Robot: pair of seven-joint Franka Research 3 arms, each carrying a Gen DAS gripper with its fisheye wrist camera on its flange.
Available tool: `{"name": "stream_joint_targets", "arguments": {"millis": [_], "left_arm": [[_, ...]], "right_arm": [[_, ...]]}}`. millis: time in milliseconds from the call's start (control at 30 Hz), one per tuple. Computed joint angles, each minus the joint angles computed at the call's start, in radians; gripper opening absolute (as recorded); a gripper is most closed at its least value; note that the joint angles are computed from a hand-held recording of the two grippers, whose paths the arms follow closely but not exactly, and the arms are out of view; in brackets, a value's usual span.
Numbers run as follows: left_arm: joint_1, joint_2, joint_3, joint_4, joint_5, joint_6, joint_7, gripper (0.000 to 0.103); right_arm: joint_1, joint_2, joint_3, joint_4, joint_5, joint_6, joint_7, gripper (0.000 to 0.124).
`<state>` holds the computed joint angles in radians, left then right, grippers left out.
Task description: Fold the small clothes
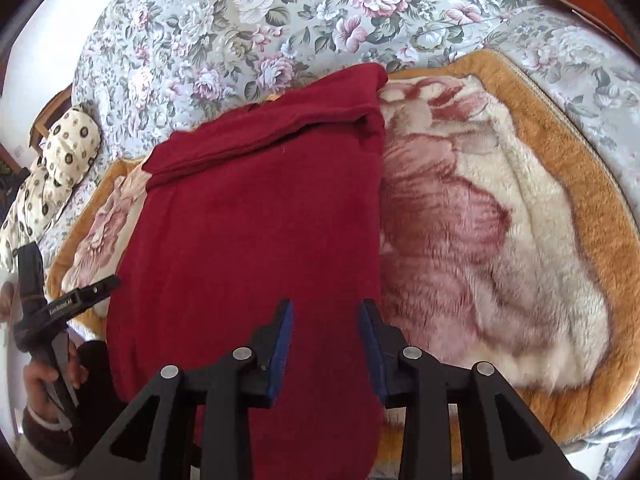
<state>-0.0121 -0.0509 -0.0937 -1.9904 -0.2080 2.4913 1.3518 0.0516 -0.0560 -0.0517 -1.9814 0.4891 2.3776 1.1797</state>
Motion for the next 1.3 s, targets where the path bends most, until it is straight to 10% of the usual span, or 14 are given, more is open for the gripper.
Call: {"name": "stream_joint_targets", "arguments": {"millis": [300, 533, 833, 1300], "left_arm": [[-0.017, -0.051, -0.018, -0.065, 0.175, -0.004, -0.095, 0.07], [-0.029, -0.064, -0.009, -0.078, 0.169, -0.008, -0.098, 0.07], [-0.057, -0.132, 0.037, -0.137, -0.077, -0.064, 0.049, 0.07], [-0.06, -0.144, 0.036, -0.139, -0.118, -0.206, 0.089, 0.07]], "right_arm": [[0.009, -0.077, 0.023, -0.138, -0.132, 0.137, 0.035, 0.033], [0.009, -0.111, -0.049, -0.141, 0.119, 0.005, -0.082, 0.034], [-0.002, -0.15, -0.037, -0.187, 0.103, -0.054, -0.12, 0.042], [-0.009, -0.147, -0.038, -0.196, 0.109, -0.148, -0.127, 0.045]]}}
